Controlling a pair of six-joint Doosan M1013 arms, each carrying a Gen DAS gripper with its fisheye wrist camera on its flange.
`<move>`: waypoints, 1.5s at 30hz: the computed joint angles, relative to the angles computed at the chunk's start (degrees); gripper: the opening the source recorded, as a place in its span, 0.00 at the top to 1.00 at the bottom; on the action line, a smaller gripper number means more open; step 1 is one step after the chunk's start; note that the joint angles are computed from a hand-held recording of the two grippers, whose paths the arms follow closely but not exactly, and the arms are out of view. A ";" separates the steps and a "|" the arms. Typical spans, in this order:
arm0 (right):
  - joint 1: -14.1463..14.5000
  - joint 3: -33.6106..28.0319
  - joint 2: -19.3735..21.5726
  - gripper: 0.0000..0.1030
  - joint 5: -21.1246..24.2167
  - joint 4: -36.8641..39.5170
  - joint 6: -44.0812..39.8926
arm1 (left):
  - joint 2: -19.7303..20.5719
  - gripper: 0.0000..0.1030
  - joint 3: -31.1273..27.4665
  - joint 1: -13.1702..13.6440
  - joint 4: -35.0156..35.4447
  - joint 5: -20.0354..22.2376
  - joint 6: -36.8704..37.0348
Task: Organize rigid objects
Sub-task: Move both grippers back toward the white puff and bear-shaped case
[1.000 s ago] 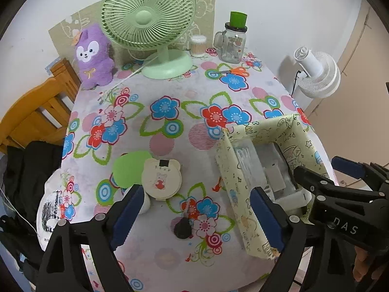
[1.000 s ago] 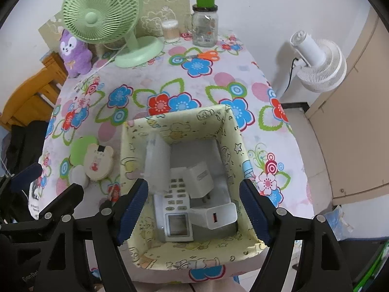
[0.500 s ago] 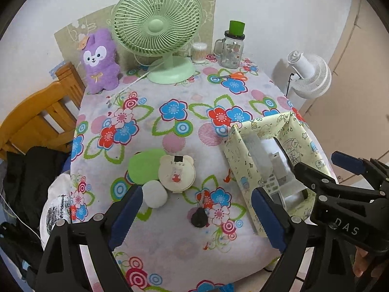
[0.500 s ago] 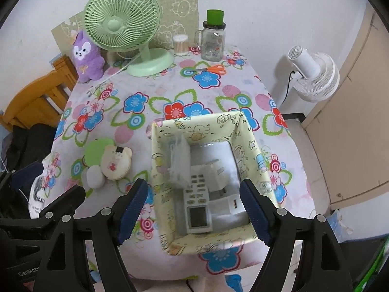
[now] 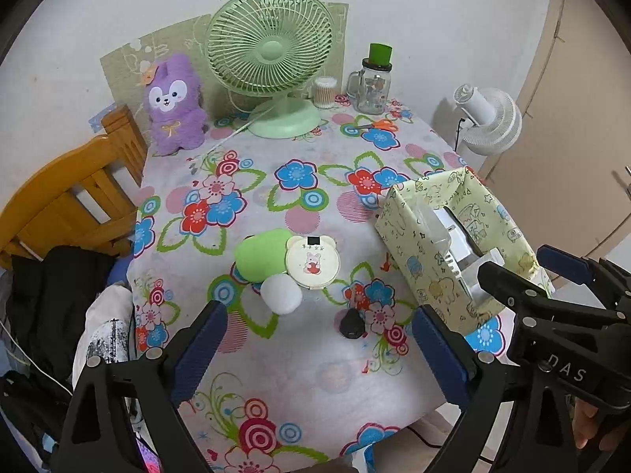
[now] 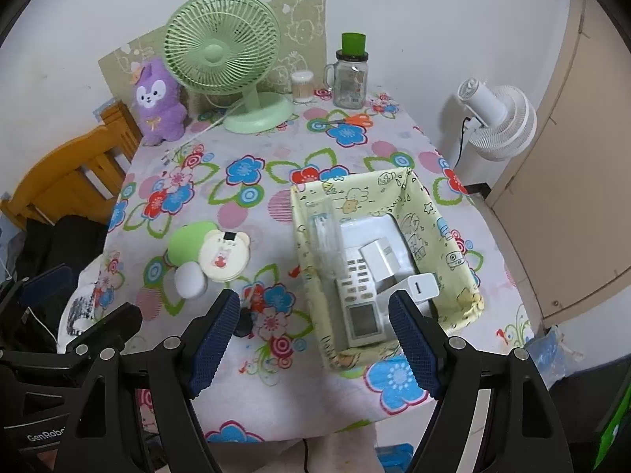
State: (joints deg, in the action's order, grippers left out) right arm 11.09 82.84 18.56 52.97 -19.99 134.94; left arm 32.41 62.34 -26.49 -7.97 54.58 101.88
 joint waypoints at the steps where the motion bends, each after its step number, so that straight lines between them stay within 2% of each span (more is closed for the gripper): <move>1: 0.26 0.10 -0.07 0.22 -0.11 -0.20 0.54 | -0.33 0.07 0.60 0.19 -0.11 -0.48 0.23; 8: 1.99 0.05 0.17 0.22 -0.02 -2.63 2.32 | -1.58 0.07 2.96 1.04 -0.54 -2.14 1.30; 18: 3.14 -0.51 1.28 0.22 0.28 -2.54 2.59 | -1.02 0.07 3.11 2.29 -1.38 -0.70 3.70; 32: 1.64 -2.02 4.08 0.22 -2.84 5.73 -5.06 | 2.34 0.07 0.67 2.86 2.54 2.09 0.85; 45: 0.75 -6.09 8.56 0.22 -1.86 10.47 -12.72 | 7.27 0.07 -4.31 2.94 2.82 6.00 0.31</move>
State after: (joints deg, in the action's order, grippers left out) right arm 11.84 76.75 27.12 51.11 -9.52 122.22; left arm 39.67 58.03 -23.55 -5.16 60.58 102.19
